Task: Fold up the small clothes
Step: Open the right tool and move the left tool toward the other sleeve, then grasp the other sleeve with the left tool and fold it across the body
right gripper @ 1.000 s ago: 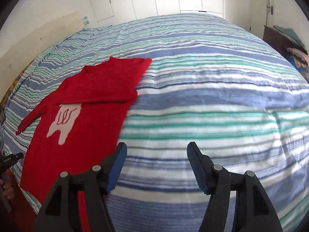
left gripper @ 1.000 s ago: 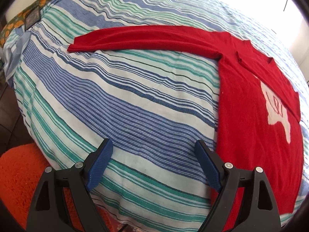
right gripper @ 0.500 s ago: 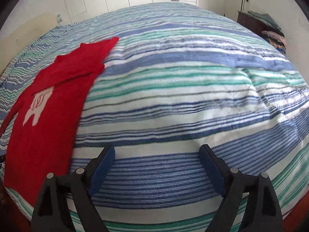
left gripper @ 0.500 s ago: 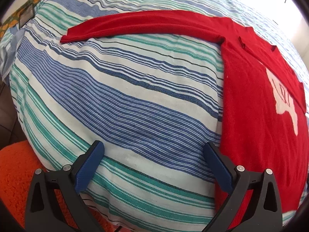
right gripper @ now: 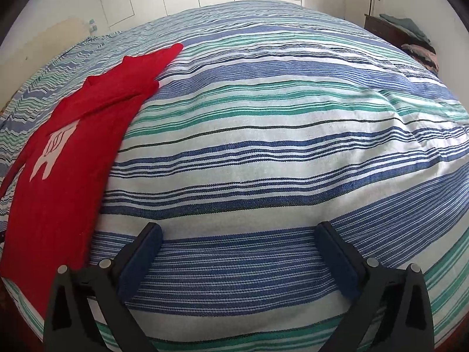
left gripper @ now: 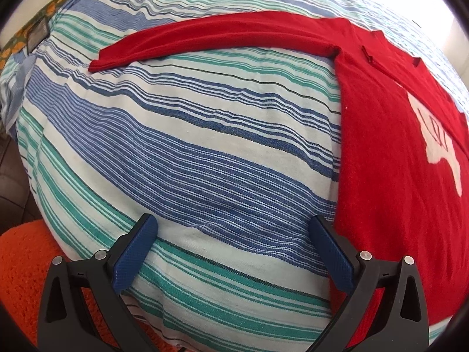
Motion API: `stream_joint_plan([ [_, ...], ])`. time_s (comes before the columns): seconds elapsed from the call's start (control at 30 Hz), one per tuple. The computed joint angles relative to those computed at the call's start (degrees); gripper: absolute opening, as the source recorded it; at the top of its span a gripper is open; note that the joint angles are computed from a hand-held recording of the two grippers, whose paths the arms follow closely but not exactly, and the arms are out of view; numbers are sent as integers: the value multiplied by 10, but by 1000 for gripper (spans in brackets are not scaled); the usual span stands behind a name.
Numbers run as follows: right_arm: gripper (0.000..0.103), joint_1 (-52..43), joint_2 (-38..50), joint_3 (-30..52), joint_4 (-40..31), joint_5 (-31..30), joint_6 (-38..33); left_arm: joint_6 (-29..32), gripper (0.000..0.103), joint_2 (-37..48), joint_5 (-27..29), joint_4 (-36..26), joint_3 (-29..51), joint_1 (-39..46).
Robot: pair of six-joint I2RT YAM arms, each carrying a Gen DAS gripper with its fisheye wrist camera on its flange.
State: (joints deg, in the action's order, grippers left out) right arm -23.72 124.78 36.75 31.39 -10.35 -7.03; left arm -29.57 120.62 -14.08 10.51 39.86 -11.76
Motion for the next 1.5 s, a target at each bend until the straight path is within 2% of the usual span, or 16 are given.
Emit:
stream_joint_plan([
  [0.27, 103, 4, 4, -6, 19, 9, -2, 2, 103, -6, 3, -10, 1, 0],
  [0.37, 103, 5, 6, -9, 29, 9, -2, -9, 101, -76, 10, 10, -43, 6],
  [0.43, 103, 5, 7, -11, 33, 9, -2, -6, 101, -140, 39, 52, -82, 24],
  [0.53, 103, 6, 8, -13, 38, 10, -2, 20, 102, -186, 114, 67, -74, 89],
  [0.67, 103, 7, 10, -14, 45, 13, -3, 13, 101, -93, 258, 46, 39, 233],
  [0.7, 103, 7, 10, -14, 45, 13, -3, 6, 101, -62, 269, 41, 67, 258],
  [0.77, 103, 7, 10, -14, 45, 12, -3, 5, 97, 8, 256, -10, 150, 299],
  [0.83, 103, 7, 10, -14, 45, 12, -3, 19, 88, 60, 259, -42, 213, 330],
  [0.9, 103, 7, 10, -14, 45, 13, -3, 20, 86, 102, 264, -69, 264, 353],
  [1.0, 103, 9, 12, -13, 49, 17, -2, 4, 86, 144, 278, -68, 308, 380],
  [1.17, 103, 11, 17, -10, 53, 21, 0, -36, 81, 159, 277, -37, 322, 391],
  [1.27, 103, 11, 17, -9, 52, 21, 0, -45, 61, 154, 231, -23, 314, 381],
  [1.33, 103, 12, 16, -10, 53, 21, 0, -40, 30, 154, 209, -29, 317, 379],
  [1.37, 103, 12, 16, -10, 53, 21, 0, -38, 21, 152, 204, -36, 319, 380],
  [1.4, 103, 12, 15, -10, 53, 21, 0, -33, 4, 149, 205, -42, 319, 386],
  [1.5, 103, 11, 14, -11, 52, 20, 0, -22, 4, 98, 171, -43, 292, 371],
])
